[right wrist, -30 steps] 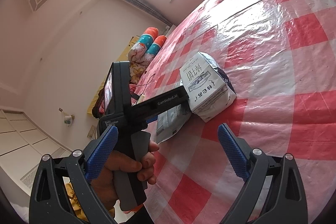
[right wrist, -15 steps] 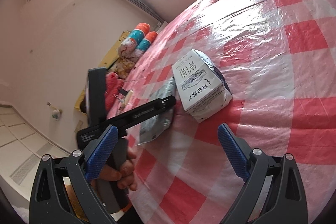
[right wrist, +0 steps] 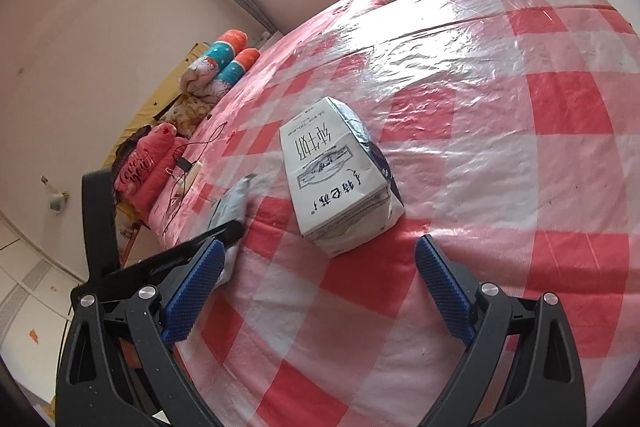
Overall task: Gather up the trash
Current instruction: 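Grasp the second white milk carton with the right tool while the left tool holds the foil pack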
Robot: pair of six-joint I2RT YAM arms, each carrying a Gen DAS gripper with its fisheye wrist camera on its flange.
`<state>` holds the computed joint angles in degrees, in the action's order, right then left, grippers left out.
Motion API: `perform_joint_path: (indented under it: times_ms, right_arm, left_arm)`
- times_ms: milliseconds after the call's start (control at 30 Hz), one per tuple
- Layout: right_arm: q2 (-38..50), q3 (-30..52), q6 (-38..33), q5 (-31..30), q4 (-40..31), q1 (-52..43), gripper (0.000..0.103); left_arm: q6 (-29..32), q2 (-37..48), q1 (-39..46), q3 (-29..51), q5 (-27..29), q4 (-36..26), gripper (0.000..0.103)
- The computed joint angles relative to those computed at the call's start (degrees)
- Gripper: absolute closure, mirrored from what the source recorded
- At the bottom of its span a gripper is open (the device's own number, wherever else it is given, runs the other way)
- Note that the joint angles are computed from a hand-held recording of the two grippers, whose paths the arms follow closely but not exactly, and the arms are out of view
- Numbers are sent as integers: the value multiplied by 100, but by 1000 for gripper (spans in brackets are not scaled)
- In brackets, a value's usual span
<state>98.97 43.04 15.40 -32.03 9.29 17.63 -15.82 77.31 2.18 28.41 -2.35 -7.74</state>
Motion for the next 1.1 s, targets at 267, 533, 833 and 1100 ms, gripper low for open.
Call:
perform_joint_path:
  times_ms: [267,533,833,1100]
  right_arm:
    - [226,510,-90,109,-517,29,7]
    - [518,1074,-472,730,-906,254,7]
    - [1057,1963,-764,1360,-1473,609,7]
    - [1508,2653,-974,1823,-1787,885,5]
  left_arm:
    - [552,-308,486,-289,169,25,23]
    - [849,-414,720,-393,377,76,23]
    - [1078,-472,915,-496,423,184,23]
    - [1181,-529,1043,-551,503,206,23]
